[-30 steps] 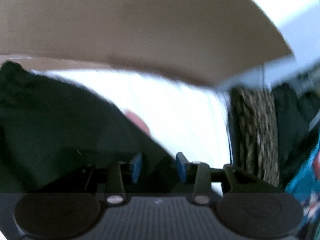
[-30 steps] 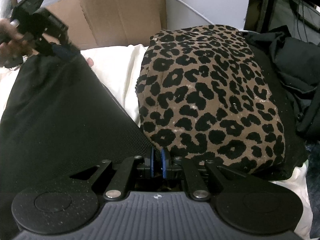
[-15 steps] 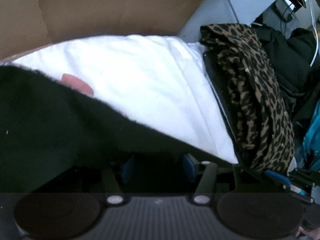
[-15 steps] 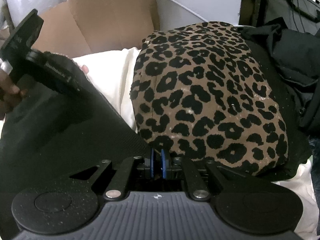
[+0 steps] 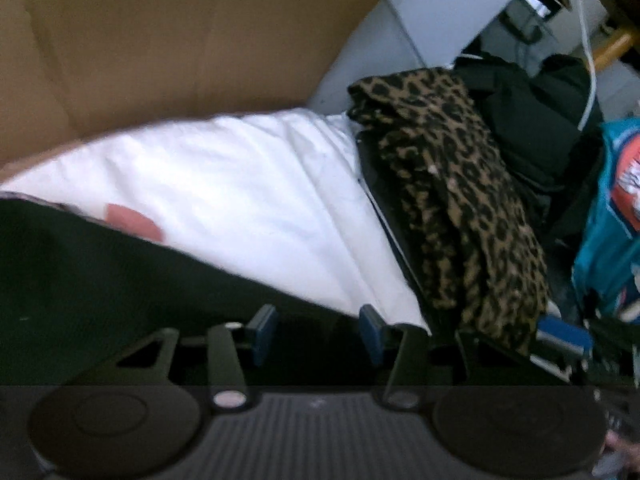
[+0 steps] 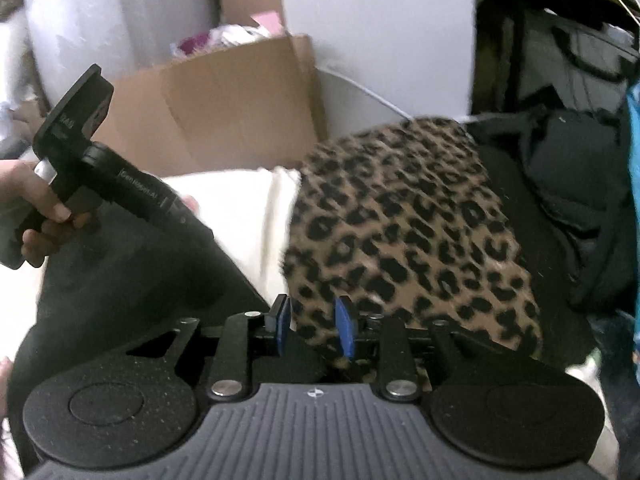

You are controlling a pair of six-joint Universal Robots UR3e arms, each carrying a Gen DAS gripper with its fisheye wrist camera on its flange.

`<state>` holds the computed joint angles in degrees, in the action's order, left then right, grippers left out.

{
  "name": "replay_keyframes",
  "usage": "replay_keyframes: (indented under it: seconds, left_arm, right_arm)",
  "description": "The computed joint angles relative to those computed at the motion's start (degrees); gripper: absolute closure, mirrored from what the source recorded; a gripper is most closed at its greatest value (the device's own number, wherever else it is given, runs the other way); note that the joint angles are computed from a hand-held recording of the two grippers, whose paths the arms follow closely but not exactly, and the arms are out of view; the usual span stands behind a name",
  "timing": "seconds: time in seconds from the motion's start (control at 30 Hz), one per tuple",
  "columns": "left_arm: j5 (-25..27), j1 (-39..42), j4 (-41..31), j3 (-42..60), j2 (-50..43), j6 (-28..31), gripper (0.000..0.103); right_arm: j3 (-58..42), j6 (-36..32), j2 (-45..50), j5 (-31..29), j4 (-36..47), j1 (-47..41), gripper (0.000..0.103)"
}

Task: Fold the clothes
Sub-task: 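Lower the waistband onto the leg ends and open both tools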

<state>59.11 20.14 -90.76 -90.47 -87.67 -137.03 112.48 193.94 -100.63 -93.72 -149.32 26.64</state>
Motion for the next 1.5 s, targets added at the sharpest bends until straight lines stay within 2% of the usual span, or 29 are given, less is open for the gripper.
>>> replay_keyframes:
  seconds: [0.23, 0.43, 0.53, 0.7, 0.77, 0.87, 0.93, 1.13, 1.3, 1.4, 1.5]
  left_arm:
    - [1.7, 9.9, -7.4, -2.3, 6.9, 14.2, 0.055]
    - [4.4, 18.6, -8.2, -9.0, 12.6, 21.5, 0.055]
    - [5.5, 20.8, -7.2, -11.2, 13.1, 23.2, 0.054]
    - [7.2, 21.7, -0.8, -16.8, 13.2, 22.4, 0.054]
    - [7.6, 22.2, 0.2, -18.0, 13.3, 22.4, 0.054]
    - [7.2, 24.2, -2.7, -17.4, 14.3, 26.4, 0.053]
    - [6.7, 25.9, -4.2, -17.1, 14.3, 27.4, 0.052]
    - [5.9, 29.6, -7.0, -15.1, 13.6, 29.5, 0.052]
    - [3.8, 36.9, -15.7, -11.2, 17.1, 30.2, 0.052]
    - [3.4, 41.8, -25.8, -4.3, 18.4, 34.0, 0.052]
    - [5.1, 44.8, -35.3, 5.7, 17.7, 38.6, 0.051]
  right_arm:
    - [-4.2, -1.2, 7.1, 3.1, -3.2, 3.4, 0.074]
    - [-8.7, -5.4, 13.9, 4.7, -2.2, 6.5, 0.074]
    - [-9.6, -5.7, 15.8, 4.1, -1.6, 7.3, 0.074]
    - [-9.7, -6.7, 17.3, -2.2, 2.4, 8.9, 0.073]
    - [-7.3, -6.2, 16.0, -3.8, 2.7, 8.0, 0.076]
    - [-3.4, -7.3, 12.8, -1.2, 1.5, 5.7, 0.077]
    - [-3.8, -9.3, 12.8, -2.2, 2.3, 6.3, 0.077]
    - [-10.5, -12.0, 10.5, 1.1, 16.6, 3.0, 0.076]
    - [-10.2, -11.5, 7.4, -0.4, 18.4, 3.1, 0.075]
    - [-9.2, -11.9, 5.4, -0.8, 16.8, 4.6, 0.074]
    - [-12.3, -12.7, 4.5, 1.0, 19.6, 5.5, 0.071]
